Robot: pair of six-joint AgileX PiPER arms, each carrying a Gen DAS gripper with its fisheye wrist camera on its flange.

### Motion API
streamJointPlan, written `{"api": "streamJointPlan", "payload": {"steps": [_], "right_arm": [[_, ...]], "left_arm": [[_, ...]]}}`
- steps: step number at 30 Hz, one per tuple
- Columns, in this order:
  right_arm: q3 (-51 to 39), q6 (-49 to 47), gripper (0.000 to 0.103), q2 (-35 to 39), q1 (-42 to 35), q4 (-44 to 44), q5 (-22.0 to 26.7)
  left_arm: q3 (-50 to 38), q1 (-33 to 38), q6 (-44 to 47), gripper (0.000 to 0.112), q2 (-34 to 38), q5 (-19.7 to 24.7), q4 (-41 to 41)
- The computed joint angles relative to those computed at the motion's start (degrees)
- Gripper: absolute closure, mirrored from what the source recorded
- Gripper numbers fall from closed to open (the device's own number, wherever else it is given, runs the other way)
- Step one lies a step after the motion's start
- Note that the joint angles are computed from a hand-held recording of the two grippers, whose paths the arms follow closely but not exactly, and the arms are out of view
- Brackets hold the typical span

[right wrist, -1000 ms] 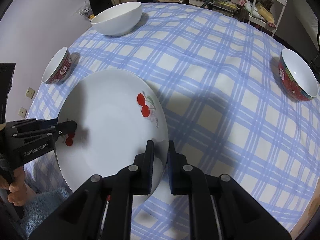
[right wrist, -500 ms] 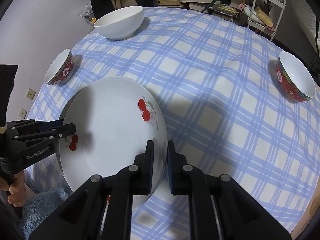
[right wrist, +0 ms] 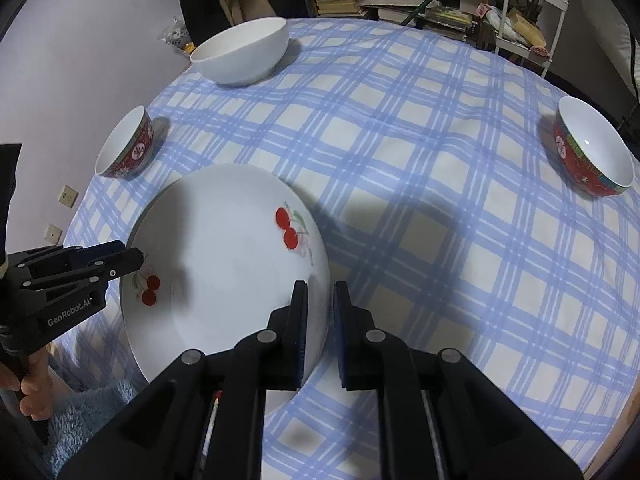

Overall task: Organize plates and bowls
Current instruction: 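Lower the held cherry plates onto the plate stack with both tools, then open both tools and lift them off the cherry plates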

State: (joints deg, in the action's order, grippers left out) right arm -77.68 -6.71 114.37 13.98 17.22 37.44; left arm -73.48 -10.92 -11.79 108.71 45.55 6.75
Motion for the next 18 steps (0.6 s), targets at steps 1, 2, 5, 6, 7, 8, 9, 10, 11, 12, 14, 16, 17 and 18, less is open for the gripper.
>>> {"api": "streamJointPlan", "payload": {"steps": [1,2,5,6,7,8,9,10,11,12,14,16,17,18], "right_arm": [[0.13,0.24,0.089,-0.22,-0.09,0.02,-0.19],[0.24,0.42,0.089,-0.42,-0.23,0.15,-0.33],[0.82,-0.02,0.089,-1.22,-0.73,1.13,-0.99],[0.96,0.29,0.089,-1.48,-0.77,0.89,-1.13],[1.16,0.44,0.089,-1.76,-0.8,0.83,-1.34],[1.19,0.29,0.089,-1.91,-0.82,1.07,-1.46],[1.07,0.01,0.089,-2.0,-0.87,1.45,-1.36],[0.83,-0.11,0.089,-2.01,-0.88,1.71,-1.22],[0.7,-0.24,0.089,-2.0,-0.9,1.84,-1.12],[0.26,-0.28,0.089,-1.93,-0.89,1.84,-0.77],[-0.38,-0.38,0.089,-1.94,-0.73,1.93,-0.88],[-1.8,0.08,0.089,-1.45,-0.3,1.17,-0.4],[-2.83,0.59,0.089,-1.11,-0.02,0.28,0.05],[-4.27,1.85,0.088,-0.62,0.44,-1.42,0.7]], "left_arm": [[0.01,0.16,-0.24,0.088,-0.15,-0.1,0.34],[0.11,0.34,-0.37,0.088,-0.41,-0.15,0.44],[0.08,0.74,-0.45,0.088,-0.95,-0.42,0.08],[0.14,0.66,-0.89,0.088,-1.14,-0.49,0.53],[0.18,0.49,-1.5,0.088,-1.3,-0.59,1.23],[0.17,0.4,-1.75,0.088,-1.47,-0.74,1.54],[0.06,0.34,-1.67,0.088,-1.52,-0.86,1.45],[-0.1,0.32,-1.39,0.088,-1.56,-0.91,1.34],[-0.26,0.32,-1.44,0.087,-1.69,-0.94,1.56],[-0.52,0.29,-1.81,0.087,-1.67,-1.04,1.97],[-1.18,0.31,-2.06,0.087,-1.73,-0.93,2.56],[-2.68,0.42,-2.33,0.084,-1.58,-0.25,3.45],[-3.61,0.57,-2.19,0.079,-1.37,0.18,3.48],[-4.77,0.85,-1.95,0.076,-1.11,0.72,3.39]]}}
